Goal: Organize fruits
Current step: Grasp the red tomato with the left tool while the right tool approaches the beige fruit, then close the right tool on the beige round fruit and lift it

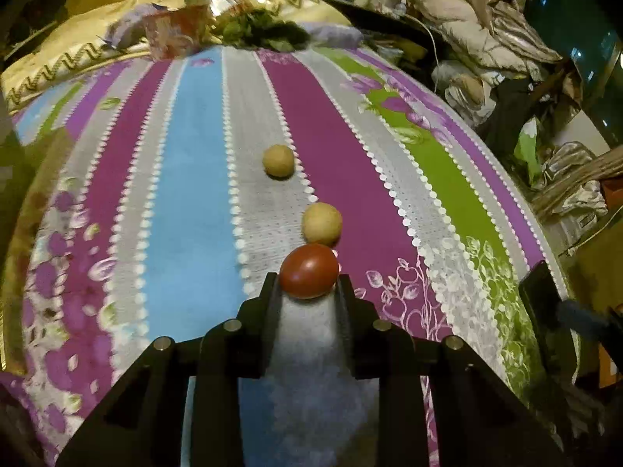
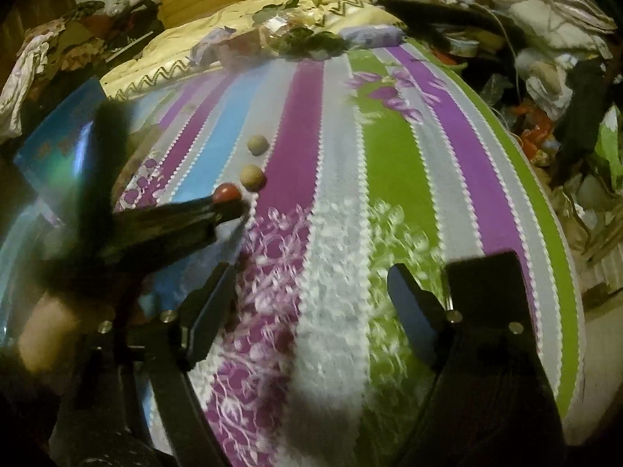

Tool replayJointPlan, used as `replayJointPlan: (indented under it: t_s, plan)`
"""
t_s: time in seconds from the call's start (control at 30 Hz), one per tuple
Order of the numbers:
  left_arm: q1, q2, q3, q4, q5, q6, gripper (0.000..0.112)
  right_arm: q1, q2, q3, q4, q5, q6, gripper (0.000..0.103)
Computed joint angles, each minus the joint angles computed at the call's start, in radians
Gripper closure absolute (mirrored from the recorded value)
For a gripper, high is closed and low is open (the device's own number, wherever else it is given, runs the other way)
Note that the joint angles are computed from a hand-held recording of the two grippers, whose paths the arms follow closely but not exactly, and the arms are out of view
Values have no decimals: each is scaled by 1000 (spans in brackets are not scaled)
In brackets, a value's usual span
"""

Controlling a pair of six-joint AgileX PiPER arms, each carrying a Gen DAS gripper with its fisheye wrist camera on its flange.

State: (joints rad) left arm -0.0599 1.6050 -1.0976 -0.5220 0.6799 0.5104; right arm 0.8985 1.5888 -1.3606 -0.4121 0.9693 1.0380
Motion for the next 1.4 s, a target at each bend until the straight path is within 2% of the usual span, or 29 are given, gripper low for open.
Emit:
replayJointPlan:
  t_s: [0.13,0.2,0.3,0.43,0.5,0.93,0.97,1.03,1.13,1.2,1.27,1.4]
  plan:
    - [91,-90,46,-7,29,22,84,-42,87,-89,36,-51,-100,30]
    - [142,-115,55,-11,50,22,84,-66,143,-143,82,-79,-176,40]
    - [224,-143,64,-41,81,48,84,-97,230,-224,151,-96,-282,49]
    - [275,-151,57,-67,103,89,84,-126,341,-327,197,-76,-357,54]
    - [278,-151,62,-68,104,98,84,-145,381,-362,212,-61,-369,64]
    - [261,-92,42,-63,88,77,84,-144,456,-443,208,-28,-383,66]
    - [260,-90,40,-63,86,74,83,-148,463,-451,209,-30,-380,67]
    - [254,-85,37,-58,83,71,83,-143,471,-460,183,-12,-354,76]
    - [252,-77,29,-49,92,65,83,-146,462,-449,185,-13,-335,77]
    - [247,-72,18,-30,113,44,83,-137,451,-455,164,20,-305,77]
    - [246,-77,4,-12,148,21,83,-125,447,-496,151,113,-272,77]
    - [244,-130,-19,68,193,-31,83,-70,401,-541,104,225,-200,77]
